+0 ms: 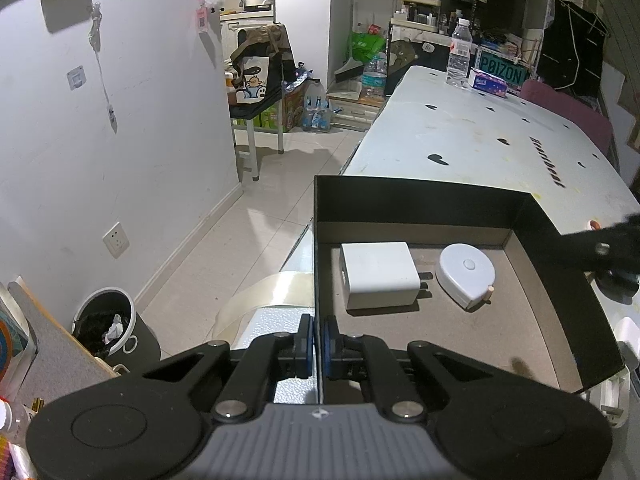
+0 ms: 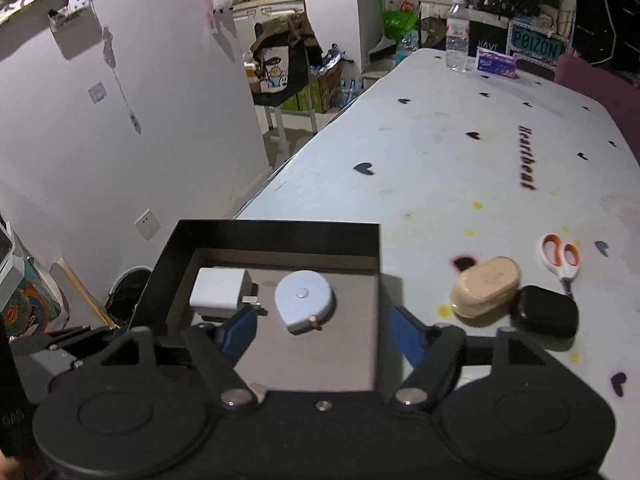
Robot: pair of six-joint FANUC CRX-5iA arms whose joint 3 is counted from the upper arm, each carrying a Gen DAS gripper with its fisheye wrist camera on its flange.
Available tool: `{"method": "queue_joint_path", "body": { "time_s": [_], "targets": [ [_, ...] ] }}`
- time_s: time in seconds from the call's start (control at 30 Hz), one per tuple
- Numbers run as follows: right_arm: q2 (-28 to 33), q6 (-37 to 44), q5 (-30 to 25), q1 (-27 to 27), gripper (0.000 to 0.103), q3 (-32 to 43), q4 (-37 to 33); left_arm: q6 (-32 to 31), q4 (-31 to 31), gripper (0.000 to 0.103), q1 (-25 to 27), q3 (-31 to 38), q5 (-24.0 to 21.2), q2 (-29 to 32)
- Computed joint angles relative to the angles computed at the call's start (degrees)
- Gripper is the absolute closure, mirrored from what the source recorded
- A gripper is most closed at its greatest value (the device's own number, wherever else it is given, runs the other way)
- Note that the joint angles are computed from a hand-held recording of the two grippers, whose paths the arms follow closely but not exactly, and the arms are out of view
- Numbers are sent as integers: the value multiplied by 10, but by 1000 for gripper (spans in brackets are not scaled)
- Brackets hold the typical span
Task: Organize rigid objects
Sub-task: 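Move the right gripper over the white plastic holder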
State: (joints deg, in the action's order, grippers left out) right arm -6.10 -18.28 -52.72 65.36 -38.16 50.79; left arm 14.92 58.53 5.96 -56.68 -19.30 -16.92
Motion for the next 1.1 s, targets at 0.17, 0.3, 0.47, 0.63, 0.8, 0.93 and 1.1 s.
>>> {"method": "queue_joint_path", "body": {
  "time_s": [0.17,0.3,0.47,0.63,0.8,0.93,1.1],
  "targets": [
    [-33,-40,-4,12,12,-38,33,6,-6,99,1,2,0,0],
    [-53,-67,-16,22,4,-64,64,9,-9,99,0,2,2,0],
    [-66,-73,-50,36,0,-78,70,11,-12,99,0,2,3,-1],
    [-86,-121,-89,44,0,-105,69,13,-15,99,0,2,3,-2],
    [-102,-152,-119,53,0,-115,2,14,-15,99,-1,2,4,-4],
    [-127,-179,-74,59,28,-146,-27,9,-10,99,-1,1,6,-3],
    [-122,-182,-31,61,37,-150,-75,9,-12,99,-1,0,6,-6]
  ]
}}
